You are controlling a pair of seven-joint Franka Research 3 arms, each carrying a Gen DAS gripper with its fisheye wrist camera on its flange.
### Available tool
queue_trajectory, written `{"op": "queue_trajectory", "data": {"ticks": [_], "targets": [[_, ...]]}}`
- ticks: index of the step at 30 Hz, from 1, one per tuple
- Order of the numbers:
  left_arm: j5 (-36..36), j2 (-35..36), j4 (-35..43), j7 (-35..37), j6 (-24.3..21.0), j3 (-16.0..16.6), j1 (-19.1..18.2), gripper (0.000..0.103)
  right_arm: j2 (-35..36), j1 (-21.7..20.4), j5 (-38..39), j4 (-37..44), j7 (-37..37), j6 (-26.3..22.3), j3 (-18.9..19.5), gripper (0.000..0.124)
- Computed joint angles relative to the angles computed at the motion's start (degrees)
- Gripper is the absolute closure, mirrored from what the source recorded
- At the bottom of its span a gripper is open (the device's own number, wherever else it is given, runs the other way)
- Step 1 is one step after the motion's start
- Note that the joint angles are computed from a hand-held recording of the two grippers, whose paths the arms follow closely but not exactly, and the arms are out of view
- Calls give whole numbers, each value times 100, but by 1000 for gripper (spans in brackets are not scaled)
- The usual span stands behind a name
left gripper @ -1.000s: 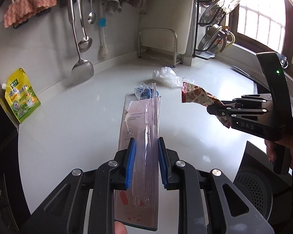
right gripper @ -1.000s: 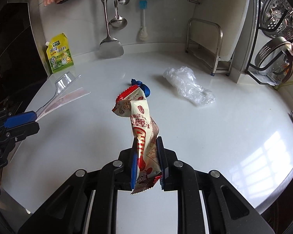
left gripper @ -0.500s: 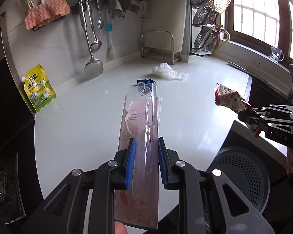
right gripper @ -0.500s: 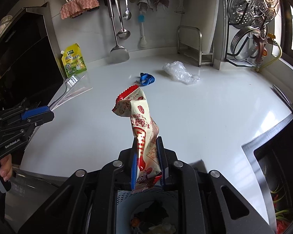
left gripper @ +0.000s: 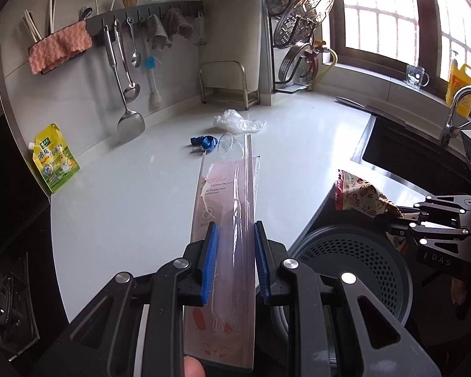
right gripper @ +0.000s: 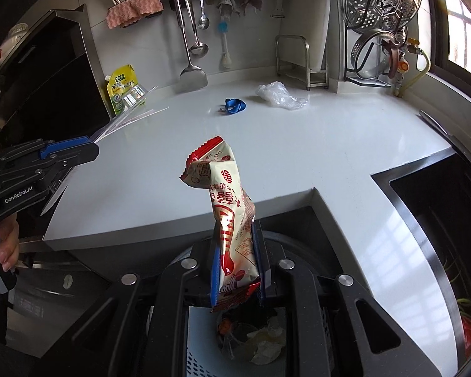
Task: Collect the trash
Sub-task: 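Carry the pink strip and snack wrapper over the grey bin with both tools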
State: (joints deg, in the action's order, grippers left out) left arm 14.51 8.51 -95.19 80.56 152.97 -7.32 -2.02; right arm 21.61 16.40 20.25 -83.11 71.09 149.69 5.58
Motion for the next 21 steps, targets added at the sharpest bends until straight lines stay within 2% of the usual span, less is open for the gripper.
{"op": "queue_trajectory", "data": {"ticks": [10,21], "targets": [[-102,-313,-557,-94,186,-173,-229,80,-1070,6,59,-1681,283,709,-98,107],[-618,-433,-849,188,193,-317,-438,80,-1688,-15,60,-2809,613,1103,-131,107]]}}
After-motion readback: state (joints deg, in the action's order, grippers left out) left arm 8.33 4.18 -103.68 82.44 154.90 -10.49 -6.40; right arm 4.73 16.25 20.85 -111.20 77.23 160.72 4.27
